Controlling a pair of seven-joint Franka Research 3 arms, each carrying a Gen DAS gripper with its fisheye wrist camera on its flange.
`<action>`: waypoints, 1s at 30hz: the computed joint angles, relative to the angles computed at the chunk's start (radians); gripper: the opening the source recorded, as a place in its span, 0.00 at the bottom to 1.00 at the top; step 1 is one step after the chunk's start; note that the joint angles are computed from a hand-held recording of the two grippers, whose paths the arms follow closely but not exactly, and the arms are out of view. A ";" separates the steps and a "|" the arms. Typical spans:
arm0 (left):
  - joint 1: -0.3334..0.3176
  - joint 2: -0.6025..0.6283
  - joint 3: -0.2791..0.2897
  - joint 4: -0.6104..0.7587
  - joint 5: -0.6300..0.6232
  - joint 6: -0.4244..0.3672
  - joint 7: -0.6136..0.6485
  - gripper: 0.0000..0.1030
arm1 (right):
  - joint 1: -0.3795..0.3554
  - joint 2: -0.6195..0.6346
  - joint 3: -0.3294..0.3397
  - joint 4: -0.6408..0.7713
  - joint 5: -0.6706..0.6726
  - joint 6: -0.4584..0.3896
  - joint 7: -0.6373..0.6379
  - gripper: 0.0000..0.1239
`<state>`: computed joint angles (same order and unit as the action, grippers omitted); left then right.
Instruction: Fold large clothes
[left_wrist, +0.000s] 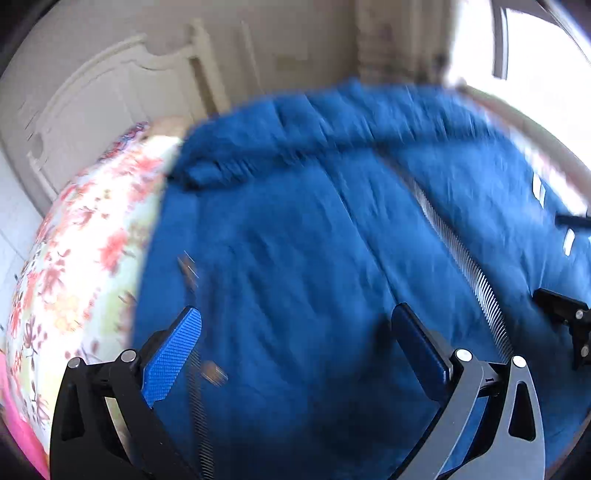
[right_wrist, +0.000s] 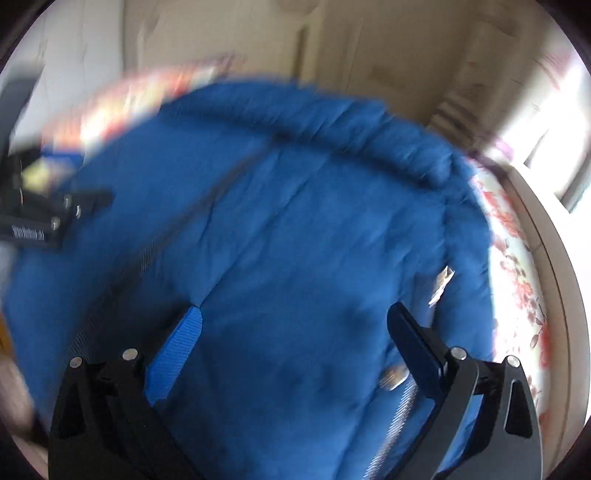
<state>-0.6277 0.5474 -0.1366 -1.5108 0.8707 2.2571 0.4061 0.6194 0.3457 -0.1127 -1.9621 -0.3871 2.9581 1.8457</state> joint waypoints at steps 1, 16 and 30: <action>-0.002 -0.002 0.004 -0.012 0.010 0.011 -0.015 0.96 | -0.035 -0.001 0.038 0.002 0.049 -0.016 -0.034 0.81; 0.105 -0.234 -0.053 -0.370 0.064 0.127 -0.255 0.96 | -0.147 -0.124 0.117 -0.241 0.280 0.135 -0.192 0.82; 0.102 -0.243 -0.074 -0.360 0.026 0.062 -0.269 0.95 | -0.013 -0.211 -0.045 -0.330 0.119 0.148 -0.009 0.75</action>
<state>-0.5253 0.3043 -0.2103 -1.8711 0.8970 2.3196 0.1374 0.6066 0.1348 -0.1576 -2.2924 -0.2681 3.1063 1.8364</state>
